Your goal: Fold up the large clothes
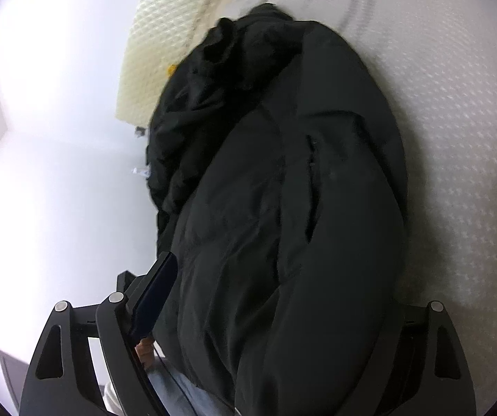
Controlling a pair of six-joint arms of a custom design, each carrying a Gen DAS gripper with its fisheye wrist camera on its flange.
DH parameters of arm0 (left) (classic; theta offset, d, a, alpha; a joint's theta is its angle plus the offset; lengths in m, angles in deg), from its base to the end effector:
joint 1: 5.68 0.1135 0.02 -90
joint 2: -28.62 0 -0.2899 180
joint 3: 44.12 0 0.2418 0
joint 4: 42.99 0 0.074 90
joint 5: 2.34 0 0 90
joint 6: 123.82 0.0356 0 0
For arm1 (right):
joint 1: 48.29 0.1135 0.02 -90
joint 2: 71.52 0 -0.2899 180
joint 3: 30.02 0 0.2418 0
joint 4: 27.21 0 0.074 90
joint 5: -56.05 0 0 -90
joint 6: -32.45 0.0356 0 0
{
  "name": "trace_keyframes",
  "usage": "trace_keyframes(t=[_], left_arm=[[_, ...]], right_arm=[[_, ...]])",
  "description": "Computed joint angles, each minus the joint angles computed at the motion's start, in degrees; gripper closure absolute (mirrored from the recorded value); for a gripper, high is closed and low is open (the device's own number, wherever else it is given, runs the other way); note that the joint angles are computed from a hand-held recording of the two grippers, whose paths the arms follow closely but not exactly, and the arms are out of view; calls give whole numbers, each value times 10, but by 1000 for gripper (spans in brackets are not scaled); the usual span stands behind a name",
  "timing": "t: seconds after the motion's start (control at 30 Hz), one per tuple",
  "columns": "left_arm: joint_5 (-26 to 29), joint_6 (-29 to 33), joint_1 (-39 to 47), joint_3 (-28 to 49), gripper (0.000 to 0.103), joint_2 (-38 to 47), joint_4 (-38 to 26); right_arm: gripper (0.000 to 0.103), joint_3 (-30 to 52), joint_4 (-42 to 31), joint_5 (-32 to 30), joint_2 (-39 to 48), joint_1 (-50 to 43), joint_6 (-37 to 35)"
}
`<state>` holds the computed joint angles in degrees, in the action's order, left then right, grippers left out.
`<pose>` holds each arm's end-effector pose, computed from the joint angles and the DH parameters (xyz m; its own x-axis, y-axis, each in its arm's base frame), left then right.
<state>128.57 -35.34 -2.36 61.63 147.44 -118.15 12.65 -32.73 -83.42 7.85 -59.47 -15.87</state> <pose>0.3991 -0.0002 0.2120 -0.9969 -0.0779 -0.0135 -0.0500 0.7538 -0.6551 0.2332 -0.0185 0.1886 -0.7758 0.5938 -0.2135 0.1200 0.4710 0.8739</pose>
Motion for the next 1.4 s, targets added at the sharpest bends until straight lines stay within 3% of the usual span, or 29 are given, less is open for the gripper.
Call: trace_keyframes(t=[0.13,0.27,0.33,0.4,0.5,0.63,0.77,0.87,1.07,1.2,1.3,1.4], left_arm=[[32,19,8,-10,52,-18,9],[53,38,17,-24,63,-41,18],[55,37,13,-33,69,-54,29],[61,38,12,-43,75,-66,40],[79,31,19,-66,83,-90,71],[95,33,19,-84,88,-118,97],[116,37,34,-88,90,-150,91],[143,40,47,-89,91,-168,84],[162,82,83,-49,92,-196,-5],[160,172,115,5,92,-210,-105],[166,258,154,54,93,-201,-216],[156,314,180,62,94,-219,-276]], right_arm=[[20,-12,88,-15,-25,24,37],[21,-18,107,-6,-69,36,47],[34,-8,62,21,-86,46,23],[60,17,-31,62,-96,58,-30],[84,26,-80,99,-107,69,-59],[92,42,-147,180,-168,122,-83],[95,52,-166,201,-224,136,-70],[96,59,-194,173,-285,102,-66],[96,92,-251,80,-365,20,-50],[96,111,-301,14,-420,-42,-40],[96,128,-343,-39,-462,-84,-40],[96,170,-443,-132,-498,-171,-81]])
